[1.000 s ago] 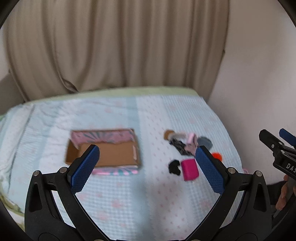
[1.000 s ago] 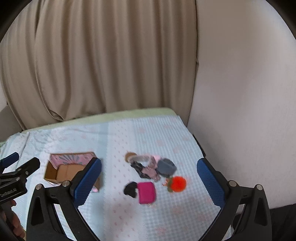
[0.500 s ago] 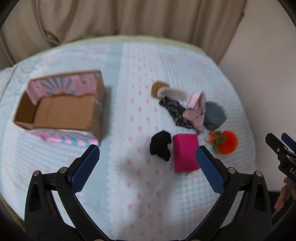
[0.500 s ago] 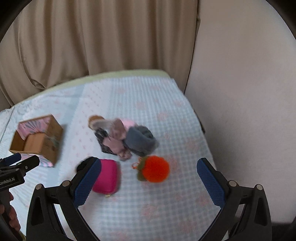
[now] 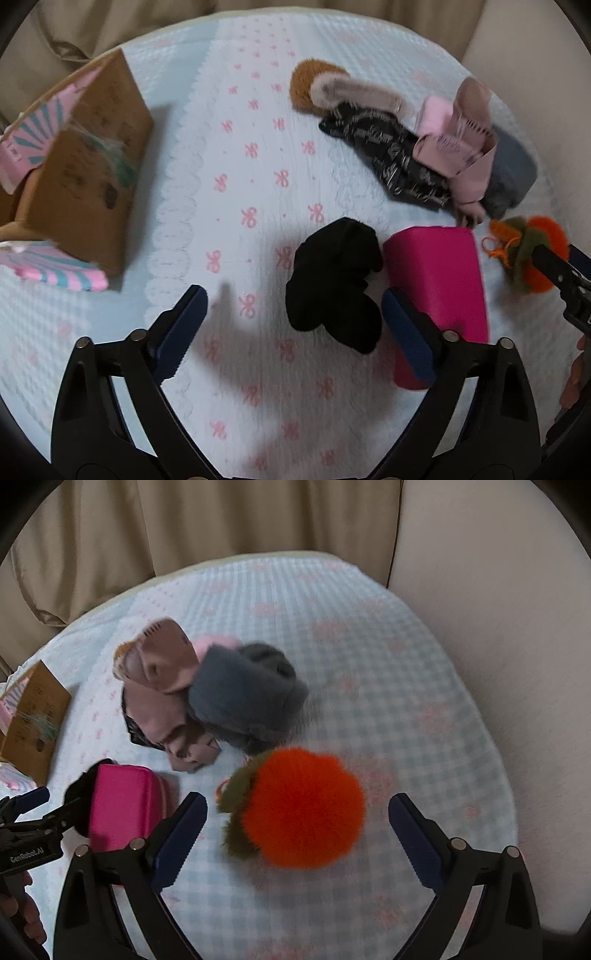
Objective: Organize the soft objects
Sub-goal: 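Reach the left tool to the black fuzzy item while the right tool reaches the orange pompom, then grasp the black fuzzy item with the left tool while the right tool grasps the orange pompom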
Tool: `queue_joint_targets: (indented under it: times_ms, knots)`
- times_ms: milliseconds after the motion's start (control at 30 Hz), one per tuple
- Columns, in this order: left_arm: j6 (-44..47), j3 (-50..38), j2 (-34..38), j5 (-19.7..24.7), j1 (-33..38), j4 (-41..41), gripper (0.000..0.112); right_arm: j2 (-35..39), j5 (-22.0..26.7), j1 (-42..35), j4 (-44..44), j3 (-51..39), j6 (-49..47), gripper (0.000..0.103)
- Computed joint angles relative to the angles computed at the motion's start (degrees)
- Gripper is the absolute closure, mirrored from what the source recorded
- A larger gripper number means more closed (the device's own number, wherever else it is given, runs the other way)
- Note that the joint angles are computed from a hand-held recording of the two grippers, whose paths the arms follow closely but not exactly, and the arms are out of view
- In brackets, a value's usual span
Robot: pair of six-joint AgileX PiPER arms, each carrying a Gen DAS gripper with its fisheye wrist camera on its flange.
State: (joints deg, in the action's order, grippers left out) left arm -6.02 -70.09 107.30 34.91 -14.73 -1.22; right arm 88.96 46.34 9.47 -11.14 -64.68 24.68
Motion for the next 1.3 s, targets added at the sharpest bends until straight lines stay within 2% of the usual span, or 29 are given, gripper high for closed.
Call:
queue_joint_targets:
  times_ms: [100,300,367,467,667,933,1100,1300]
  knots:
    - [1.61,-1.0,2.2,-0.7,0.27,-1.17,0.028,2.15,-2.23,-0.66,0.6,0.56,-0.87,0.012]
    - [5.66,-3.62,5.21,-0.73,0.37,-3.49,0.053,5.1,-4.91,-1.54,1.9,0.57,-2.28,0.026]
    - [6.6,-4.46,5.68,-0.43,0.02,-3.82,0.072,5.97,-5.07,-1.95,3.46,0.07,-4.08,0.036]
    - [9.94,-6.24,6.32,1.05,0.35,-6.11,0.089,6.26,-4.83,-1.73,4.23,-0.27,-4.72,0.049]
    - [11.39,-7.13,5.69,2.16,0.91,-7.46,0.095,6.07,-4.08,-1.9,4.75,-1.11,-4.02,0.059]
    - [9.2,-6.03,-1.29,4.53,0.91,-7.43,0.096,0.37,0.53,-0.43,2.61,-2.25,-1.62,0.06]
    - [6.32,-6.98,-8.84,9.72,0.72,-6.13,0.096,-3.45,7.33,1.37,0.45,-7.26,-0.16,0.06]
    - [3.98,-14.09,-16.26,20.19,2.62,-5.98,0.096,-5.93,20.81,6.01,-1.7,-20.93,-0.18,0.06]
